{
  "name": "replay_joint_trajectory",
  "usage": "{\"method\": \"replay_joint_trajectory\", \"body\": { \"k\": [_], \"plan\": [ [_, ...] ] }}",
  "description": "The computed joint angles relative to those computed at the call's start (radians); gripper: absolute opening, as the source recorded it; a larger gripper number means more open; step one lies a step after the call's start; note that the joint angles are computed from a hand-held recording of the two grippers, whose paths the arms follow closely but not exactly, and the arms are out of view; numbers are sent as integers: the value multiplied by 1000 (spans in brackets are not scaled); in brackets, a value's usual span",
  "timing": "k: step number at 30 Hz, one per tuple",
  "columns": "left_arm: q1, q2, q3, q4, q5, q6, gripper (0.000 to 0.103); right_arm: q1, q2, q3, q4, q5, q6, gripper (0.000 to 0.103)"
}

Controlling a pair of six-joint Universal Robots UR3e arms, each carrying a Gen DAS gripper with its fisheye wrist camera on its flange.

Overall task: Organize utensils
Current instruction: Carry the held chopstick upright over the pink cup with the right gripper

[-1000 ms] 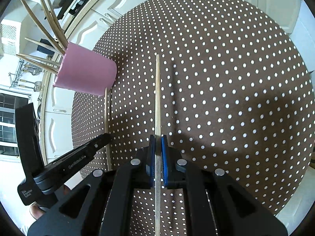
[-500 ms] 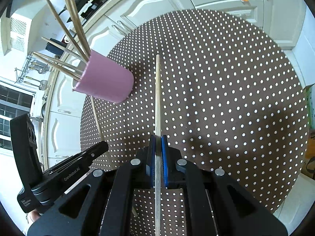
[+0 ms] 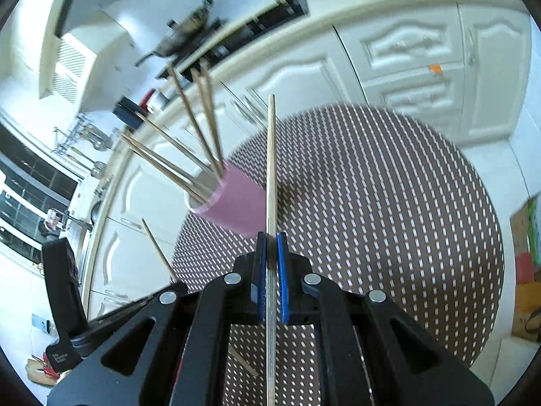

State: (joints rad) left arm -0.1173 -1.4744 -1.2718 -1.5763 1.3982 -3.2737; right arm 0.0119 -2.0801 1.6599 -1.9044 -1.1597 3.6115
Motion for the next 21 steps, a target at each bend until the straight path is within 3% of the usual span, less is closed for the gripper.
{"method": "replay_joint_trajectory", "body": {
  "k": [10, 21],
  "plan": [
    [8, -9, 104, -13, 7, -10, 7, 17, 102, -92, -234, 11, -11, 5],
    [24, -111, 342, -93, -13, 23, 7, 110, 296, -251, -403, -75, 15, 5]
  ]
}}
